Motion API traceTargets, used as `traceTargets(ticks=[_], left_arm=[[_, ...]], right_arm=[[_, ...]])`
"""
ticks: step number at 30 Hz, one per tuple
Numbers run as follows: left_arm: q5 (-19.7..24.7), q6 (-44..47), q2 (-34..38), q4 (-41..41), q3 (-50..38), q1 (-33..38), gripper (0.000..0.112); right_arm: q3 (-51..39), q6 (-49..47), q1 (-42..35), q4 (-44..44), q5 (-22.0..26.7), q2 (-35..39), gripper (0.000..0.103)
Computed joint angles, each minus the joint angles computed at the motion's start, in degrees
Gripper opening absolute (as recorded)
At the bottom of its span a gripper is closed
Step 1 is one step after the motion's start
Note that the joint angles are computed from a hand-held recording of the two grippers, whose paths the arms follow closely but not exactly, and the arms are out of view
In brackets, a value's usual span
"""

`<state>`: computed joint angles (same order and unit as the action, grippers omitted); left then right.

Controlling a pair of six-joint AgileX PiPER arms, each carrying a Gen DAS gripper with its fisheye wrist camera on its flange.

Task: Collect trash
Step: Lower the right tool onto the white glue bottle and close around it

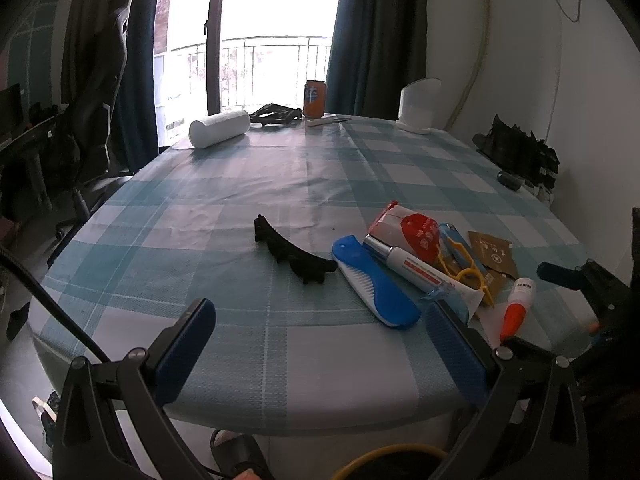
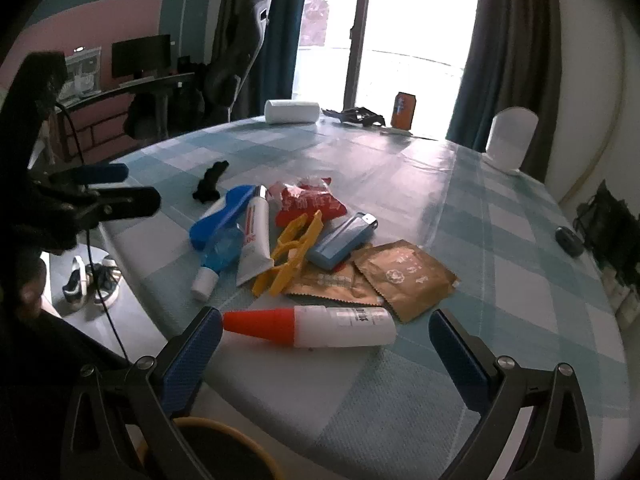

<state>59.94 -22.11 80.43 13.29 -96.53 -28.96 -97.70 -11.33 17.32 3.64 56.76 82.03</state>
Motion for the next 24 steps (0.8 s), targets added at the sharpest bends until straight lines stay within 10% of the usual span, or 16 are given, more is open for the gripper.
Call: traceTargets(ticks=[19, 24], left_arm=[[0.9, 1.2, 0.6, 0.3, -0.4, -0.7, 0.102], [0.9, 1.3, 0.6, 0.2, -0.3, -0.8, 0.102]], right_arm=[[-0.8, -1.8, -3.0, 7.5, 1.2, 2.3, 0.101], [-1.2, -1.2, -2.6, 6.9, 1.3, 2.3, 0.086]])
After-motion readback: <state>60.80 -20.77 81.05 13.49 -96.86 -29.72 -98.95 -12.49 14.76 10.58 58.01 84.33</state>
